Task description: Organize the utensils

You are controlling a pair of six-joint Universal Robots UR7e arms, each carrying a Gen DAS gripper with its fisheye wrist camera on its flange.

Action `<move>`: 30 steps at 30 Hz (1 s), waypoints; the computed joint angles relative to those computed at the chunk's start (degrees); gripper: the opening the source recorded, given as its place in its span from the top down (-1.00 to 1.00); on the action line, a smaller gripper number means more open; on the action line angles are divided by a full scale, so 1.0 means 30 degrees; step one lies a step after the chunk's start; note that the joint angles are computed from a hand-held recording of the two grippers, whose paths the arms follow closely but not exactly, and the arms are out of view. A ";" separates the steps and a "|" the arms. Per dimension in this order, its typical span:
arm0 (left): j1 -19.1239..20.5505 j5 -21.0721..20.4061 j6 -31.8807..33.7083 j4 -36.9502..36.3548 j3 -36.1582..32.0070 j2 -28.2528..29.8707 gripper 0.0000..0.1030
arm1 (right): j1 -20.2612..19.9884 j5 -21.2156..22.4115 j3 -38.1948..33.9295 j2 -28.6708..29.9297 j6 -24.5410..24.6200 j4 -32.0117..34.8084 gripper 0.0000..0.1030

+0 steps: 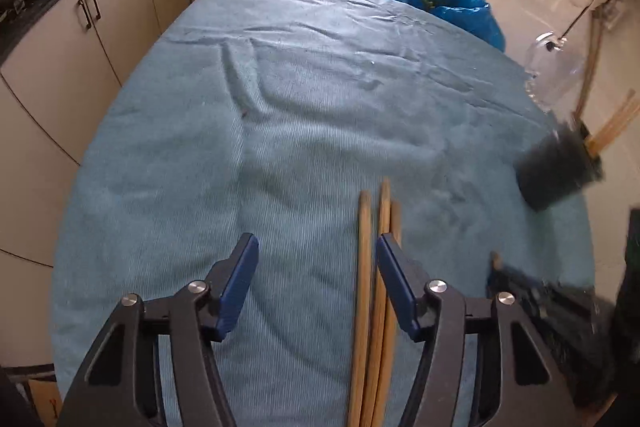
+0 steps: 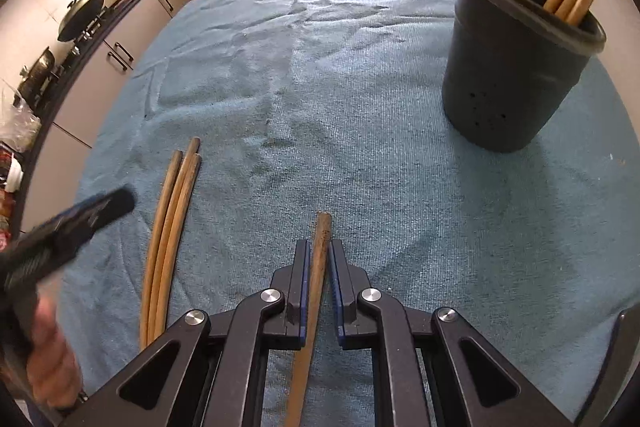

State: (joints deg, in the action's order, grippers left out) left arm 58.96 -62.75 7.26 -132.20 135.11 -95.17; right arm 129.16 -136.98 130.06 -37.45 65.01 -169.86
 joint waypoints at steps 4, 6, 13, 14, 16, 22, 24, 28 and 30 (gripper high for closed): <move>-0.0446 0.0734 -0.0254 -0.0475 -0.0102 0.1200 0.05 | -0.0114 0.0268 0.0450 -0.0009 -0.0359 -0.1239 0.81; -0.0542 0.1171 -0.0434 -0.0623 -0.0102 0.1688 0.09 | -0.0238 0.0351 0.0619 -0.0035 -0.0660 -0.1705 0.82; -0.0843 0.1530 -0.0468 -0.1130 0.0100 0.2503 0.22 | -0.0314 0.0533 0.0882 -0.0020 -0.0971 -0.2521 0.83; -0.0998 0.1901 -0.0389 -0.1447 0.0297 0.2531 0.29 | -0.0326 0.0574 0.0921 -0.0033 -0.1028 -0.2600 0.83; -0.1163 0.2319 -0.0247 -0.1652 0.0449 0.2527 0.42 | -0.0346 0.0620 0.0959 -0.0021 -0.1059 -0.2739 0.83; -0.1117 0.2836 0.0307 -0.1285 0.0604 0.2012 0.57 | -0.0434 0.0665 0.1006 -0.0076 -0.1261 -0.2720 0.83; -0.1111 0.3050 0.0361 -0.1483 0.0662 0.2040 0.48 | -0.0431 0.0624 0.0769 -0.0160 -0.1273 -0.1984 0.83; -0.1439 0.3518 0.0294 -0.1962 0.0929 0.2259 0.58 | -0.0538 0.0398 -0.0094 -0.0386 -0.0961 0.0549 0.83; -0.1639 0.3467 0.0389 -0.1921 0.1116 0.2132 0.86 | -0.0547 0.0178 -0.0472 -0.0387 -0.0987 0.1594 0.82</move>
State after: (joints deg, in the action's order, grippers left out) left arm 54.04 -52.35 8.43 -137.97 138.45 -88.77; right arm 127.51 -136.45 128.65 -38.61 62.05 -165.08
